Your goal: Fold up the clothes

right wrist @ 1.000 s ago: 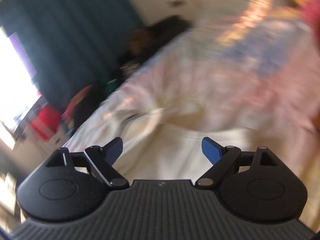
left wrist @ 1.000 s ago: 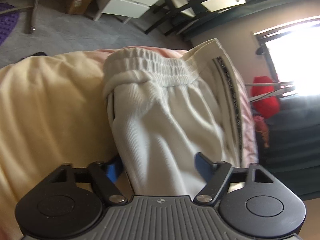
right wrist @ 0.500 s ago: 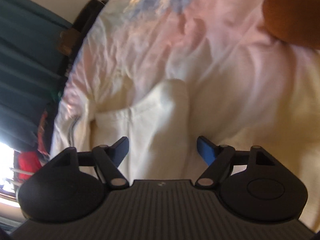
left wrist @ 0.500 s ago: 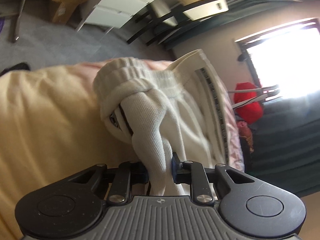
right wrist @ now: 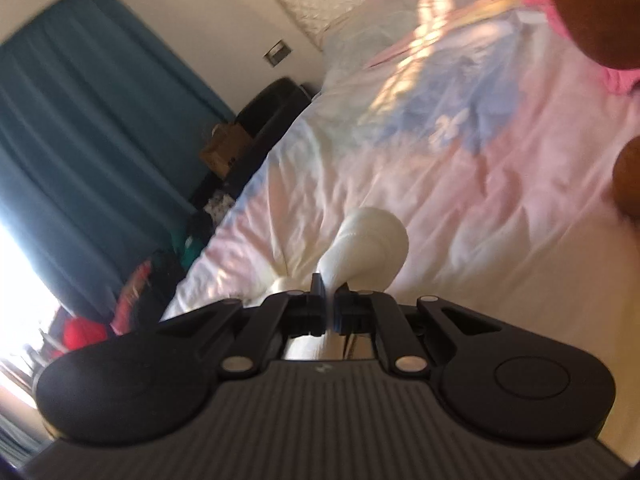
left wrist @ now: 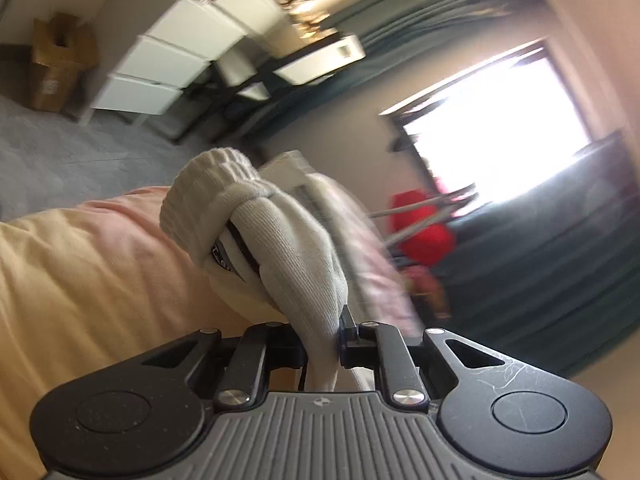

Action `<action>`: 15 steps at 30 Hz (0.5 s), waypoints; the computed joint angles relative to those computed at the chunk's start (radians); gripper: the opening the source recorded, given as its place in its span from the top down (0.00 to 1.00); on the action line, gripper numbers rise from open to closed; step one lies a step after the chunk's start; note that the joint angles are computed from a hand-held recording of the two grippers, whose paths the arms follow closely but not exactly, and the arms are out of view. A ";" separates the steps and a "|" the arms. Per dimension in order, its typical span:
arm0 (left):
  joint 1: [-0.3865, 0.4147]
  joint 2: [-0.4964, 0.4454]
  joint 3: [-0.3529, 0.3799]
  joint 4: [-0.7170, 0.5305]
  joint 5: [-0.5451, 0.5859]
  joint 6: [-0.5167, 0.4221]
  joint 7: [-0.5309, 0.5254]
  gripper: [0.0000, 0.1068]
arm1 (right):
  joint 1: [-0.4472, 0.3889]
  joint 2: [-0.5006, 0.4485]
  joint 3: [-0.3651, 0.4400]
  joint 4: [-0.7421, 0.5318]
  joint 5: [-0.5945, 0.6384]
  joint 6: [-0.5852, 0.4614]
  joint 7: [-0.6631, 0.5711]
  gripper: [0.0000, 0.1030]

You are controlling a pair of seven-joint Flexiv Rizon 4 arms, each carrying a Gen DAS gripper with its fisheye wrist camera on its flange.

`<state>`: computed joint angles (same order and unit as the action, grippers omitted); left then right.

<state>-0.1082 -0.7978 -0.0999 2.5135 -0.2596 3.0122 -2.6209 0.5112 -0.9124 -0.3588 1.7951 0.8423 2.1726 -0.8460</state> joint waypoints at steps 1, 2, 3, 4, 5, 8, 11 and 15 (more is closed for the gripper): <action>-0.007 0.001 0.004 0.007 0.005 0.028 -0.003 0.86 | -0.030 0.010 0.029 0.009 -0.024 0.022 0.015 0.94; -0.017 0.010 0.006 0.010 -0.002 0.040 0.009 0.86 | -0.049 0.018 0.043 0.012 -0.045 0.029 0.019 0.94; -0.026 0.024 0.004 0.006 -0.012 0.035 0.026 0.86 | -0.060 0.024 0.047 0.011 -0.058 0.028 0.016 0.94; -0.035 0.038 0.002 0.002 -0.023 0.028 0.044 0.86 | -0.065 0.029 0.045 0.004 -0.067 0.017 0.013 0.94; -0.038 0.060 -0.002 -0.006 -0.031 -0.001 0.068 0.86 | -0.066 0.032 0.039 -0.007 -0.073 0.002 0.010 0.94; -0.057 0.119 -0.004 -0.059 -0.076 -0.121 0.157 0.86 | -0.023 0.017 -0.047 -0.084 -0.074 -0.093 0.002 0.94; -0.081 0.151 0.008 -0.146 -0.131 -0.243 0.268 0.86 | 0.099 -0.083 -0.274 -0.216 -0.048 -0.254 0.034 0.94; -0.087 0.123 0.020 -0.336 -0.215 -0.427 0.399 0.86 | 0.163 -0.309 -0.565 -0.459 -0.098 -0.509 0.245 0.94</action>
<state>-0.1956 -0.6746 -0.0802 2.1773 -0.4749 2.5855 -2.2222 0.6740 -1.2210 -0.9241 1.3359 0.7445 1.6637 -0.6010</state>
